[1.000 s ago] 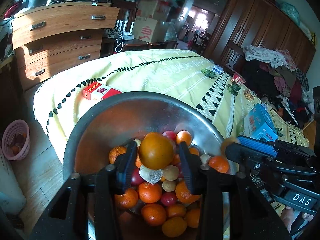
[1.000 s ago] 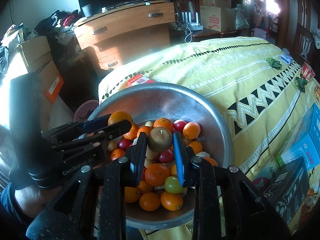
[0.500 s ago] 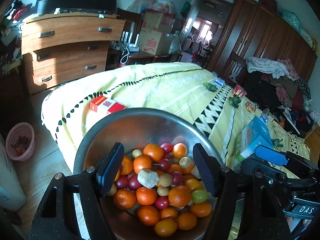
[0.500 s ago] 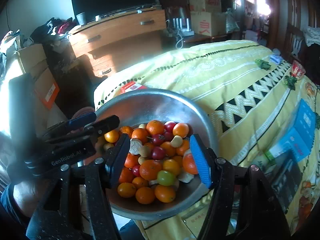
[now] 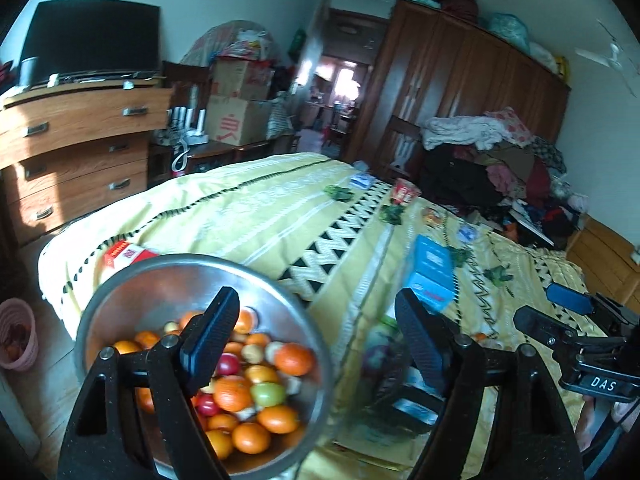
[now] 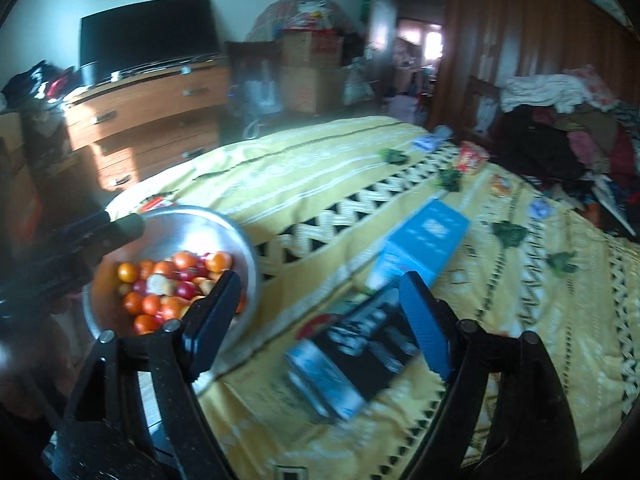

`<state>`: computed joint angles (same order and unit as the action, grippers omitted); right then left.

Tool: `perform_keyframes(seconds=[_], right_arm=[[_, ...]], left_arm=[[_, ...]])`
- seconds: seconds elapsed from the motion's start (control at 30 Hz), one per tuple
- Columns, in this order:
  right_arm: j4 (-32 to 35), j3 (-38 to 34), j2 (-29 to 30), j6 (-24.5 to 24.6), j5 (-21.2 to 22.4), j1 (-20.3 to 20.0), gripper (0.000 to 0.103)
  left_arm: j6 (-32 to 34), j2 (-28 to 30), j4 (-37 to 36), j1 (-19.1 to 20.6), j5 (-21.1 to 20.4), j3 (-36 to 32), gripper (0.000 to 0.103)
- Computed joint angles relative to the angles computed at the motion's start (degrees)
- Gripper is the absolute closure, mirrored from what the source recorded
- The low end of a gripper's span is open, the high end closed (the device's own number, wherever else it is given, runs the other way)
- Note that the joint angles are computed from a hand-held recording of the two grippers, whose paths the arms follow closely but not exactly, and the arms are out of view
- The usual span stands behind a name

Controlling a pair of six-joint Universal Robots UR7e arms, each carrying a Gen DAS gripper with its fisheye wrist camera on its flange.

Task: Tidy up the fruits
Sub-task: 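Move both open tools back toward the fruit pile on the bed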

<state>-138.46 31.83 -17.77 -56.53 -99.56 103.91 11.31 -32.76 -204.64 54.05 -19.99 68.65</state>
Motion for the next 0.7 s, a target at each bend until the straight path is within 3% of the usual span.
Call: perform_keyframes(seconds=[0.23, 0.4, 0.7], right_arm=[[-5.9, 1.4, -2.9, 1.7, -3.6, -2.8, 0.015], [-8.1, 2.4, -4.6, 2.4, -5.1, -4.5, 0.015], [-8.0, 2.0, -6.1, 4.4, -5.3, -7.0, 0.014]], left_arm=[[-3.0, 5.3, 10.4, -1.2, -6.2, -7.1, 0.022], [-1.4, 10.4, 16.4, -2.1, -9.9, -15.3, 0.022], [-2.0, 17.1, 26.9, -3.0, -12.7, -26.3, 0.022]])
